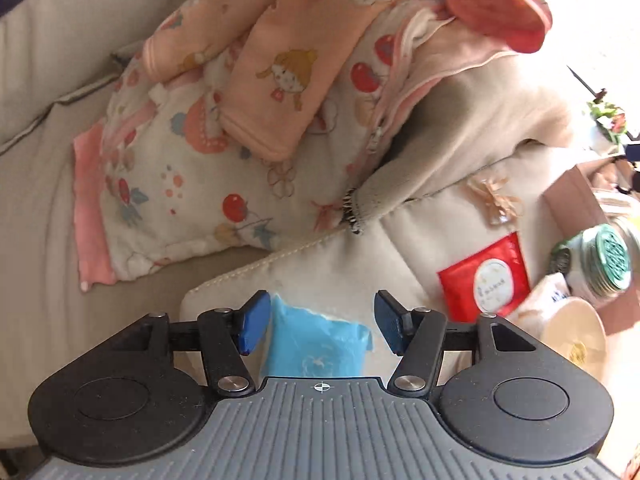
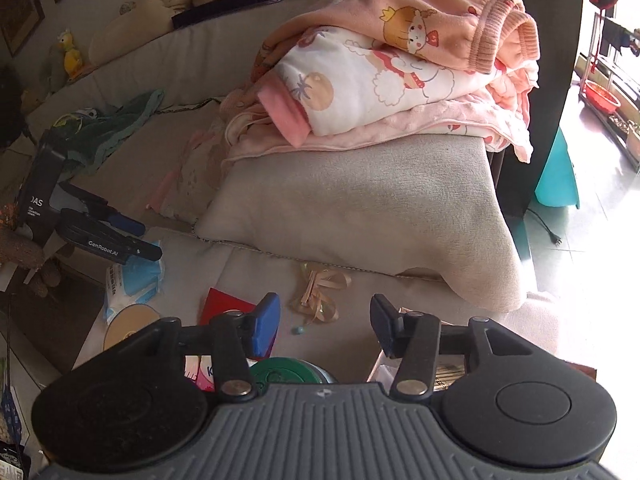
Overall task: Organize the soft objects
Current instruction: 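Grasp the blue wet-wipes pack with the left tool and lift it, then grasp the beige ribbon bow on the cushion with the right tool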
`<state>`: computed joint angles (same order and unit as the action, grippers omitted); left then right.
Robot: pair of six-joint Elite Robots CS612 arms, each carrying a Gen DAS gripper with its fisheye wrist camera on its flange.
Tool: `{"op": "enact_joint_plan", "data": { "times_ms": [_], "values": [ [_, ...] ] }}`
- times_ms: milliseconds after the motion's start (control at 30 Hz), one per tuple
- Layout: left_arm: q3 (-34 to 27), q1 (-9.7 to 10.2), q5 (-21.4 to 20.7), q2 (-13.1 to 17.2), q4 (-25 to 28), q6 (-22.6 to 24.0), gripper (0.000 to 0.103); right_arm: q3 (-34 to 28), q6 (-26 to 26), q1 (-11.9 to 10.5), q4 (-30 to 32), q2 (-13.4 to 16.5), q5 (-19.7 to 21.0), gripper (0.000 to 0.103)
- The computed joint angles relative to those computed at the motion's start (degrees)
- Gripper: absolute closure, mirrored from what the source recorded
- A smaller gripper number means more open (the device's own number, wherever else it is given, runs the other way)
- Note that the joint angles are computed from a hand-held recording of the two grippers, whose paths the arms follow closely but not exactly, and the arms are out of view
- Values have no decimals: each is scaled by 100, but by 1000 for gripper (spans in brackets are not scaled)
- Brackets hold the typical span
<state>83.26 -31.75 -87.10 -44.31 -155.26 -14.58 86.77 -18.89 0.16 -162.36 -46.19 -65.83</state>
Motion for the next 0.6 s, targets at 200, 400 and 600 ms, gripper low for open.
{"op": "enact_joint_plan", "data": {
  "times_ms": [200, 400, 600],
  "values": [
    [466, -174, 349, -116, -204, 696, 40, -38, -221, 174, 67, -1, -220, 49],
    [539, -329, 650, 3, -159, 1152, 20, -295, 23, 316, 454, 109, -261, 49],
    [608, -219, 593, 104, -886, 378, 19, -449, -44, 431, 733, 169, -524, 45]
  ]
}}
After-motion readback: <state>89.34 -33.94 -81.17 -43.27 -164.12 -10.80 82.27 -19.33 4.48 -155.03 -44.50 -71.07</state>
